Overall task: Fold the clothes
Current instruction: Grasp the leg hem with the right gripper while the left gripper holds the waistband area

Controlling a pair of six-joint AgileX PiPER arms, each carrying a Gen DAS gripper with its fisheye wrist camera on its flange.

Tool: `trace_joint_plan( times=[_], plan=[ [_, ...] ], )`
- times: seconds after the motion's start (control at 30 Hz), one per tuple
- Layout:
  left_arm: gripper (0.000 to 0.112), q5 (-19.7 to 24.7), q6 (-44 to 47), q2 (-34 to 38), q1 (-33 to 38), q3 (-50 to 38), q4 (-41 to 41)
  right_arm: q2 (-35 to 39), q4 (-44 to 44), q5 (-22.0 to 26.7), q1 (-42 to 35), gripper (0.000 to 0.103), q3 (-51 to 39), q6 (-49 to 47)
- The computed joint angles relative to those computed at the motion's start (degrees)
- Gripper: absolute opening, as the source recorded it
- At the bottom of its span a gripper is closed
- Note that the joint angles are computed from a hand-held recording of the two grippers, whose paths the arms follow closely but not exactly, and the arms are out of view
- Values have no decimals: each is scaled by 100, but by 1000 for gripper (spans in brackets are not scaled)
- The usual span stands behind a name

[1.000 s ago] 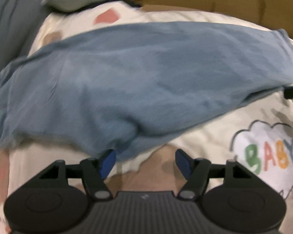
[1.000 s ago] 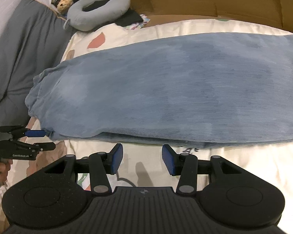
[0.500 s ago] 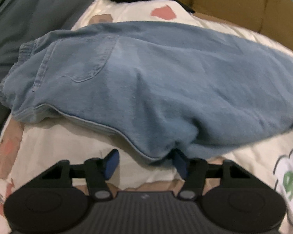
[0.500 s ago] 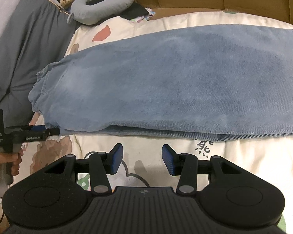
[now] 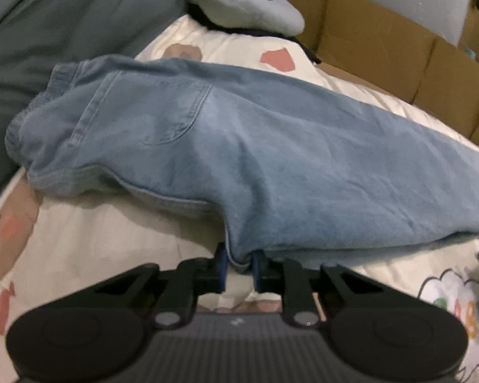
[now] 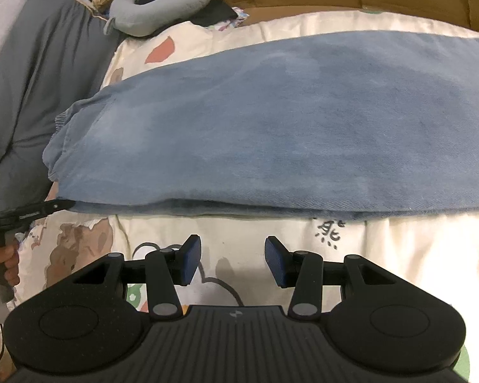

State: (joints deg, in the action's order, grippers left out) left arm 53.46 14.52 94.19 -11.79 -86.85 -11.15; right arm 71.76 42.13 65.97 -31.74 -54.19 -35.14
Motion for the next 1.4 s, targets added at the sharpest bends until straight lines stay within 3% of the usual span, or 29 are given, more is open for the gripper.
trace_joint_plan(
  times=[0.17,0.33,0.47,0.9,1.17,1.4],
  plan=[
    [15,-10,-17,-6,-36,202,89,-9,-7,42,-65,51,27,-23],
    [15,630,-490,-3,-49,-155,199,26,100,174,-215,51,-33,-99],
    [15,748,-663,-237,-75,-214,123,65,196,234,-310,51,-102,-161],
    [16,424,-502,120,-349,-715,-68,17,593,277,-1477,51,-182,-443],
    [16,200,-123,263,-528,-430,-205,183,435,-623,-1797,51,-224,-697],
    [11,214,-54,393,-577,-327,91,327,-506,-1482,-1864,49,-76,-435]
  ],
)
